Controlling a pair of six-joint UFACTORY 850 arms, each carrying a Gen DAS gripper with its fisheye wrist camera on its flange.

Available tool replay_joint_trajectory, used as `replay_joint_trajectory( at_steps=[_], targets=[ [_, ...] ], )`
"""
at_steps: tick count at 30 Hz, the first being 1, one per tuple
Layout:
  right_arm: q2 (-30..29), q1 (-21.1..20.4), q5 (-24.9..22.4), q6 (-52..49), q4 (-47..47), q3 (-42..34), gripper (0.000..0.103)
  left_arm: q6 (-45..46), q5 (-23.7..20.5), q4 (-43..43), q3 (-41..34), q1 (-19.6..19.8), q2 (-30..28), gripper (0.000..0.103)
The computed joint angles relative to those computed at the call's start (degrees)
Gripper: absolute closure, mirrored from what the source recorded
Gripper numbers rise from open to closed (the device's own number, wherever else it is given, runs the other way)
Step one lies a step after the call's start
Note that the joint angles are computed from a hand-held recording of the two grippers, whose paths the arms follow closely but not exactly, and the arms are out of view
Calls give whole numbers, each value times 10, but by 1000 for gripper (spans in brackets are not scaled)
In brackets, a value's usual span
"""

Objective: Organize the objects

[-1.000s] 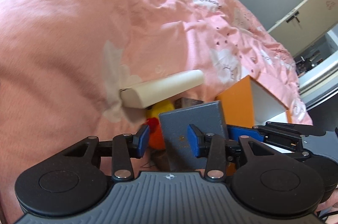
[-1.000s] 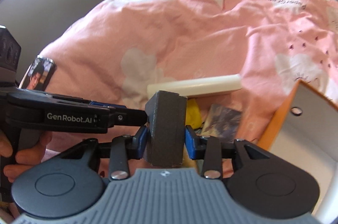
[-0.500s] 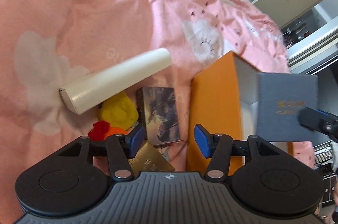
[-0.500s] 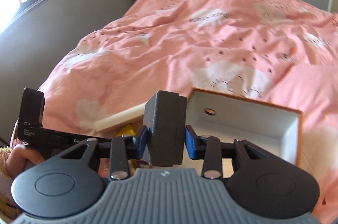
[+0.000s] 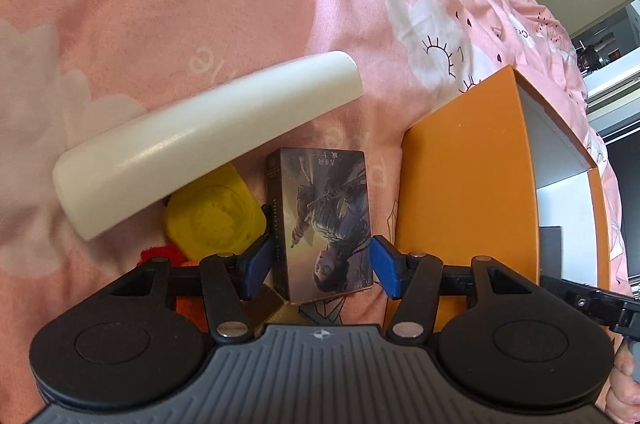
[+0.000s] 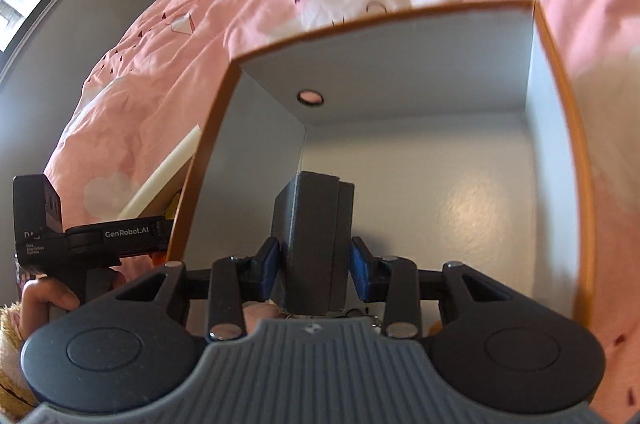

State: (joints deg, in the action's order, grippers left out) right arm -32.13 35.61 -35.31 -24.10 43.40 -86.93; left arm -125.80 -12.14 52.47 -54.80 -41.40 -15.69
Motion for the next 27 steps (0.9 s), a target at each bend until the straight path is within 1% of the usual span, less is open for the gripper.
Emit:
replay_joint_trajectory(
  at_steps=[3, 6, 9, 12, 14, 15, 16, 17, 18, 19, 20, 21, 22, 23, 24, 25, 26, 27],
  targets=[
    [-21, -3, -21, -6, 22, -13, 63, 30, -12, -27, -8, -2, -8, 37],
    [-39, -5, -42, -13, 41, -24, 63, 22, -19, -19, -9, -5, -11, 35],
    [-50, -7, -57, -20, 54, -30, 63, 15, -22, -7, -9, -7, -13, 31],
    [-56, -9, -68, -22, 49, -40, 62, 31, -41, -9, -16, -14, -17, 30],
    [-58, -7, -67, -9, 26, -46, 60, 28, -45, -2, -17, -16, -17, 33],
    [-58, -4, -59, 6, -1, -49, 61, 27, -48, -1, -16, -18, -15, 34],
    [-58, 3, -48, 37, -52, -54, 61, 25, -50, 0, -15, -19, -13, 34],
    [-57, 9, -35, 54, -90, -52, 58, 19, -52, 5, -14, -21, -12, 35],
    [-58, 11, -31, 58, -104, -55, 58, 21, -60, 3, -15, -24, -10, 40],
    [-59, 10, -37, 47, -95, -55, 58, 43, -77, -14, -19, -28, -10, 55],
    [-60, 9, -42, 45, -90, -56, 58, 44, -84, -12, -19, -31, -6, 60],
    [-60, 9, -41, 41, -87, -55, 58, 42, -90, -9, -19, -34, -1, 63],
    [-59, 9, -38, 37, -86, -53, 59, 42, -95, -1, -20, -37, 3, 68],
    [-58, 9, -36, 30, -81, -50, 61, 42, -97, 6, -20, -39, 6, 72],
    [-58, 7, -37, 18, -69, -49, 69, 36, -96, 17, -21, -41, 8, 73],
    [-58, 6, -42, 7, -55, -48, 70, 27, -90, 28, -22, -40, 9, 74],
    [-61, 4, -51, -1, -44, -50, 73, -5, -75, 61, -18, -39, 11, 74],
    [-65, 3, -61, -8, -34, -53, 73, -35, -53, 89, -17, -33, 9, 74]
  ],
)
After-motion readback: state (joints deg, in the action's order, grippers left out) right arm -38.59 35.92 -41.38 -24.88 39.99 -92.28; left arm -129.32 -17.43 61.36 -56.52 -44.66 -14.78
